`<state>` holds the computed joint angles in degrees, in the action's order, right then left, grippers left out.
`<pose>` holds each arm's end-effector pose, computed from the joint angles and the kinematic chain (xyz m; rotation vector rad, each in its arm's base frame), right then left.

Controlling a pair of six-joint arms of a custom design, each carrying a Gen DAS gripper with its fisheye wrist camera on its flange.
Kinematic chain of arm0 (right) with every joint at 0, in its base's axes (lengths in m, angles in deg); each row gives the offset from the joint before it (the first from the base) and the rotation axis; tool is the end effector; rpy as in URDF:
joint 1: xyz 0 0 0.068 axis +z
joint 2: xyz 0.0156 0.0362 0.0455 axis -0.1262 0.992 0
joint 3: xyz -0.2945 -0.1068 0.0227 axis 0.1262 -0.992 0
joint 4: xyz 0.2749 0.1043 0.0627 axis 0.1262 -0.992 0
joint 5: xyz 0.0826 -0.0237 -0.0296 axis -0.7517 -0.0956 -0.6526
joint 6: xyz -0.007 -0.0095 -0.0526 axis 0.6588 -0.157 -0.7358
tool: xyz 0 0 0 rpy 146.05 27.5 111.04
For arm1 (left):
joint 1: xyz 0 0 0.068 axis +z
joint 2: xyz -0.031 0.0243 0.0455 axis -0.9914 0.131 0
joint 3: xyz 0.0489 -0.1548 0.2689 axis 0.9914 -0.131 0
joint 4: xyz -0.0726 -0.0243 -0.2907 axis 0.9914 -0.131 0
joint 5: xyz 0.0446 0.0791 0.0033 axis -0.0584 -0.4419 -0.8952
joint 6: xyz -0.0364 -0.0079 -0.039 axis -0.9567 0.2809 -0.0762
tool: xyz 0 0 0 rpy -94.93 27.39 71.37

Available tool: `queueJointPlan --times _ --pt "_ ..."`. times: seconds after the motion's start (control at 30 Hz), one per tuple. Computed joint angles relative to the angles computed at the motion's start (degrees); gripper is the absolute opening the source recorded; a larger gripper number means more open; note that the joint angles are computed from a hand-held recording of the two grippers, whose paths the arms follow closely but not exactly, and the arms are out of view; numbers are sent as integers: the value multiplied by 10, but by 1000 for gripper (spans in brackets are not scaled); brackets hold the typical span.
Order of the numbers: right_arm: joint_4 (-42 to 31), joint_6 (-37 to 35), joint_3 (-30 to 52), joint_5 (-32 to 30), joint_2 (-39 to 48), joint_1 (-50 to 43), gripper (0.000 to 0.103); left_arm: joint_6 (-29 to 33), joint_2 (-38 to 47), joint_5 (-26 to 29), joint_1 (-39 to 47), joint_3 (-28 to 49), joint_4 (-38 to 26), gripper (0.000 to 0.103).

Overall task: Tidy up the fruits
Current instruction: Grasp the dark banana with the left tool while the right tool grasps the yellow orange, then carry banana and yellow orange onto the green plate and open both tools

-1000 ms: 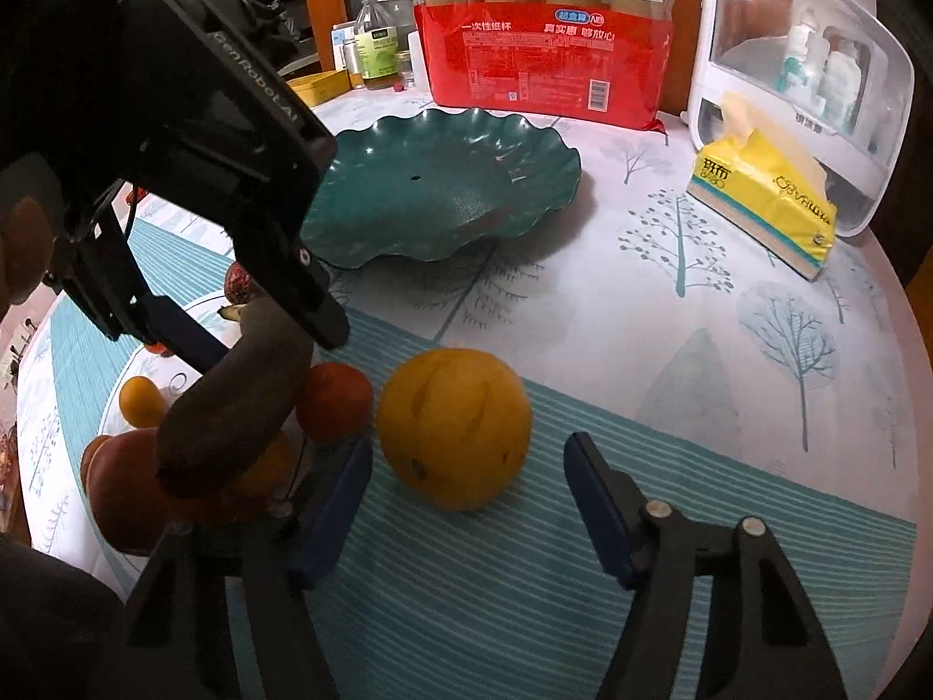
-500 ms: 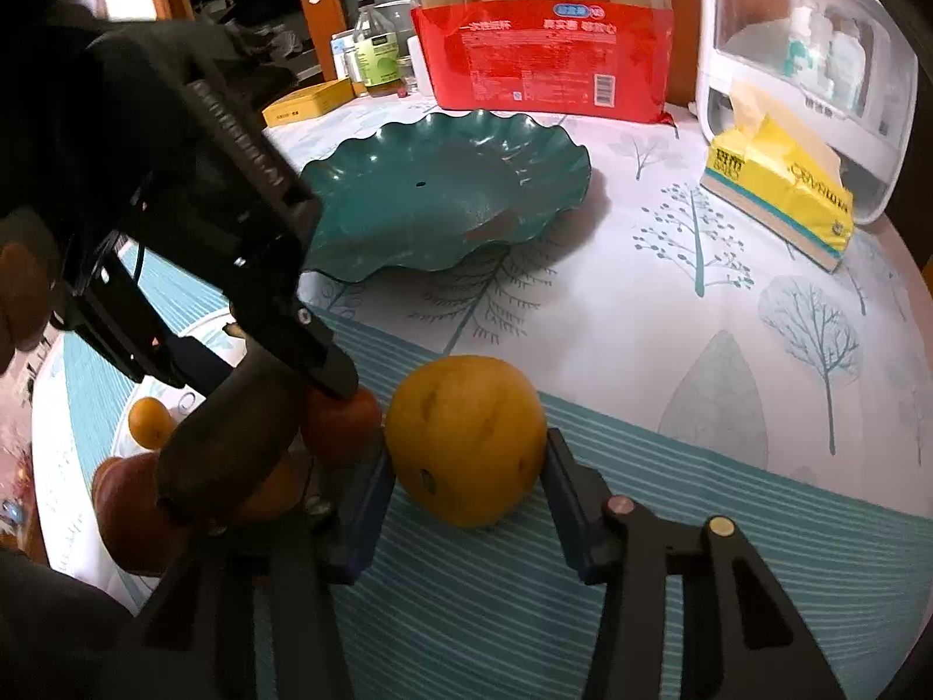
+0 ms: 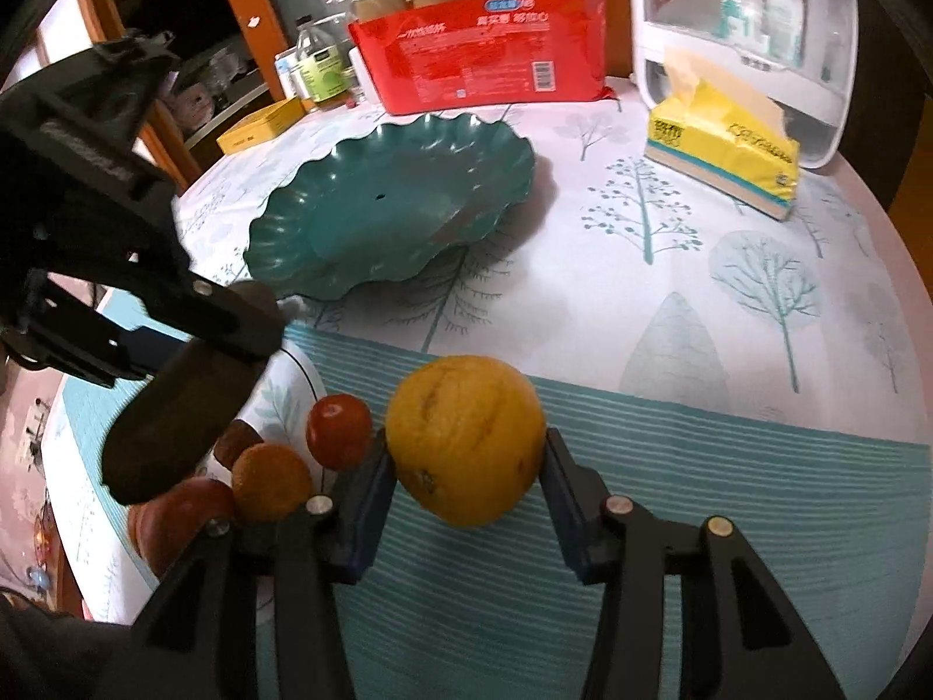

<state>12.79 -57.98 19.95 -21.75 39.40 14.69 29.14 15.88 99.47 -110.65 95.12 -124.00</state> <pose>0.1372 0.0605 0.1985 -0.4430 2.5334 0.3539 0.2290 -0.1359 0.2233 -0.7419 2.9629 -0.7242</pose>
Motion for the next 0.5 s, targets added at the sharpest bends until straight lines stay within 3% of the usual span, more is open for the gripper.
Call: queueJointPlan --times 0.2,0.5 --pt "-31 40 37 25 -16 24 49 82 -73 -33 32 38 -94 35" --pt "3 81 99 63 46 74 49 261 -50 -70 126 140 -182 35"
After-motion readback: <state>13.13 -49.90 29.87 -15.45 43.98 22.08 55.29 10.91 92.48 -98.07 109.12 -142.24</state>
